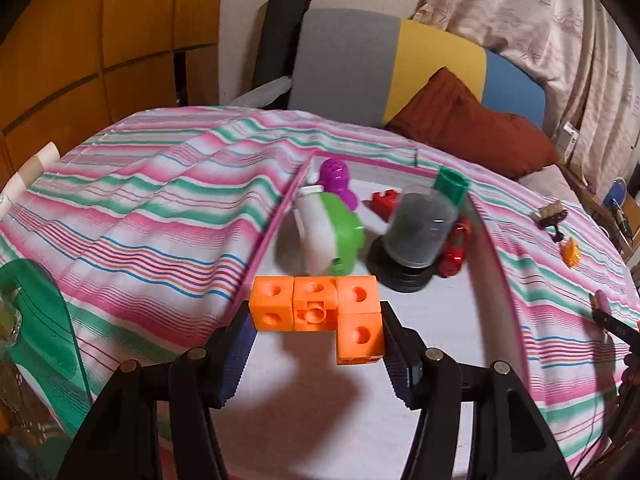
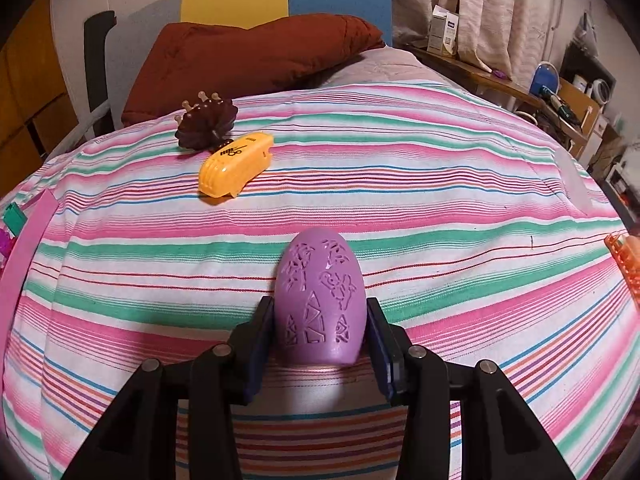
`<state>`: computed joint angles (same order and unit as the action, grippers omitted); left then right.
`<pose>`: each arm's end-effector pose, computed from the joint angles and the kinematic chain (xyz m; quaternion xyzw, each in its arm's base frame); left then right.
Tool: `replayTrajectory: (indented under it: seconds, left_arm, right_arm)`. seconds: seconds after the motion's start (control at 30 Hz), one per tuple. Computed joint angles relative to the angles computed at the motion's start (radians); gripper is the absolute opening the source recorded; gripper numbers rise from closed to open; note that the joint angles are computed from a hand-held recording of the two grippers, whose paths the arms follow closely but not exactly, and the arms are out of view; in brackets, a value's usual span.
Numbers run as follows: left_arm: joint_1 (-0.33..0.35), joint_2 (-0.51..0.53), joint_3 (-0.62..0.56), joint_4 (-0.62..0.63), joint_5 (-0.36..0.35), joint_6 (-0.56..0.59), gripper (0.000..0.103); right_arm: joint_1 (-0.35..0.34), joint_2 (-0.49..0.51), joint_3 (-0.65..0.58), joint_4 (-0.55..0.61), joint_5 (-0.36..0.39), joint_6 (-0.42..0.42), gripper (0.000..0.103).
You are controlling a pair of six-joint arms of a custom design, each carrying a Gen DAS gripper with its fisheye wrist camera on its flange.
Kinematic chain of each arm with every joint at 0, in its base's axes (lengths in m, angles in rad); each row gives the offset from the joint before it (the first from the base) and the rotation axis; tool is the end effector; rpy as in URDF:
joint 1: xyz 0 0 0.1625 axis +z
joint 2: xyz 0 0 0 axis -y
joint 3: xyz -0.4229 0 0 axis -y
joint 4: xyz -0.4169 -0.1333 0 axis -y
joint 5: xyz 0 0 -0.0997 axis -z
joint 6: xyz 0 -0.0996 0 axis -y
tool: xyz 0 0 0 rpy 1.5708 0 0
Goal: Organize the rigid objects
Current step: 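Carry the orange blocks into the white tray and open the left tool, then carry the purple oval into the tray and open the right tool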
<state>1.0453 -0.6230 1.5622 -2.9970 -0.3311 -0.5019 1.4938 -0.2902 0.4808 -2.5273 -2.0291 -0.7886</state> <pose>-0.1508 -0.7135 0.0908 -0.1307 0.7916 -0.4480 0.3946 0.0160 -0.9524 0.2093 0.2351 -0.8763 0.2420 0.3439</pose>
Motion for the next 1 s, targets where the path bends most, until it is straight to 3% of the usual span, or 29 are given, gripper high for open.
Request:
replayTrajectory:
  seconds: [0.2,0.37,0.47,0.67,1.0]
  left_arm:
    - [0.019,-0.003,-0.012,-0.062,-0.038,0.085,0.060]
    - [0.016,-0.035,0.019,-0.013,-0.065,0.026,0.060]
    - [0.003,-0.051,0.075,-0.111,-0.084,-0.009,0.060]
    - [-0.033,-0.032,0.105,-0.182,-0.013,-0.021,0.063]
    - [-0.062,-0.006,0.110,-0.316,-0.062,0.084,0.063]
  right_arm:
    - [0.004,0.007,-0.001,-0.021,-0.019,0.004,0.044]
    - [0.009,0.012,-0.005,-0.024,-0.041,0.014,0.044]
    - [0.011,0.008,0.005,-0.034,-0.051,0.020,0.044]
    - [0.015,-0.007,0.032,-0.041,-0.065,0.033,0.044]
    - [0.019,-0.146,0.268,-0.020,0.020,0.064,0.044]
